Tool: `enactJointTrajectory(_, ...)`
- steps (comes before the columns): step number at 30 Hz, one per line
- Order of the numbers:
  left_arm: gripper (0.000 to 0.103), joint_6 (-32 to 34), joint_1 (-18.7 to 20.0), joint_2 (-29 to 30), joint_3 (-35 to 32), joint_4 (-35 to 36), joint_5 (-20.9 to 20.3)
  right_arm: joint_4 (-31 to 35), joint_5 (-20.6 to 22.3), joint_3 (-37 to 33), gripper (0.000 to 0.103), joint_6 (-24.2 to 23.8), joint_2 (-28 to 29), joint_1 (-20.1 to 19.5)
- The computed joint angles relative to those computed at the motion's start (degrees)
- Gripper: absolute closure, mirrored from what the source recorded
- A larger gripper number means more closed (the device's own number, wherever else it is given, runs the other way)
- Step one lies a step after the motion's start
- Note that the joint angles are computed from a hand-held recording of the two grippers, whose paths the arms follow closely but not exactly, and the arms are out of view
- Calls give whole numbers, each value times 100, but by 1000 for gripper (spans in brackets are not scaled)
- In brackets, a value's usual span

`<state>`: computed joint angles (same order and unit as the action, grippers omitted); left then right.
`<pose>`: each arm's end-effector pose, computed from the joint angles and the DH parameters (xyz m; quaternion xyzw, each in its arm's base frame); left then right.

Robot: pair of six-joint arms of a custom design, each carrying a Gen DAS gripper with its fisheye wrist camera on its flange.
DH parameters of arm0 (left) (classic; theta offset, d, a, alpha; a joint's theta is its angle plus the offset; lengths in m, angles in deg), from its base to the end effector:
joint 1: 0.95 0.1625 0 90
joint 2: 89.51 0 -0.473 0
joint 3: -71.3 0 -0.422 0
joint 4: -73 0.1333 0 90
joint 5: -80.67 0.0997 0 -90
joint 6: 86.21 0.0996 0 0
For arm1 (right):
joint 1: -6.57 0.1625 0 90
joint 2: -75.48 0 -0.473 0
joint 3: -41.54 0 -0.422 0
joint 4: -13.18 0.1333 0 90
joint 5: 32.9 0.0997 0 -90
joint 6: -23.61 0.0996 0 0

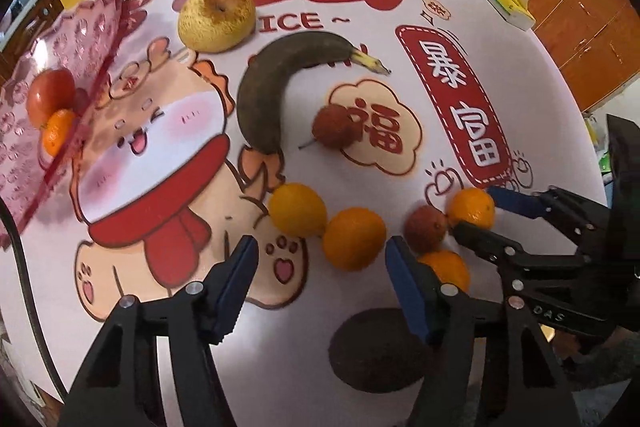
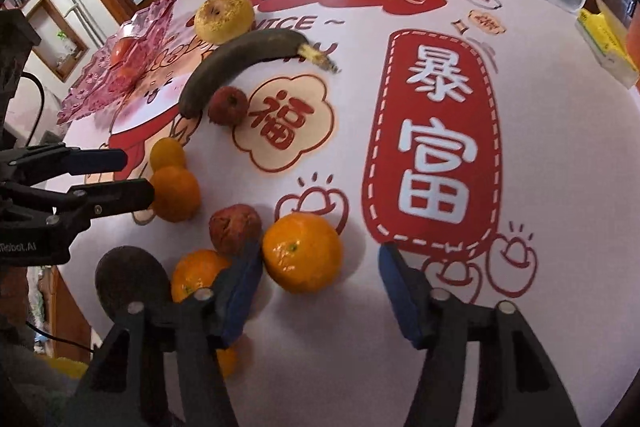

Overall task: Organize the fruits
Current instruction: 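Grasp an orange with the left tool while the right tool grasps another orange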

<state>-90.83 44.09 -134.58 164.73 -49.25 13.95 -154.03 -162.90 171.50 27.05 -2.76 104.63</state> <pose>-0.3617 -0.6066 0.0664 0.3609 0.9006 0.0408 0.2389 0.1360 -0.4662 0.2683 -0.0385 -0.9188 0.2397 0.3111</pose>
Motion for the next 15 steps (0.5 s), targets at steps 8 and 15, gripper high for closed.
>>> enactJointTrajectory(8, 46, -309, 54, 21, -16, 201, -154, -47, 116, -9, 62, -162, 51, 24)
enactJointTrajectory(15, 61, -766, 178, 142, -184, 460, -518, -64, 32, 51, 63, -88, -20, 24)
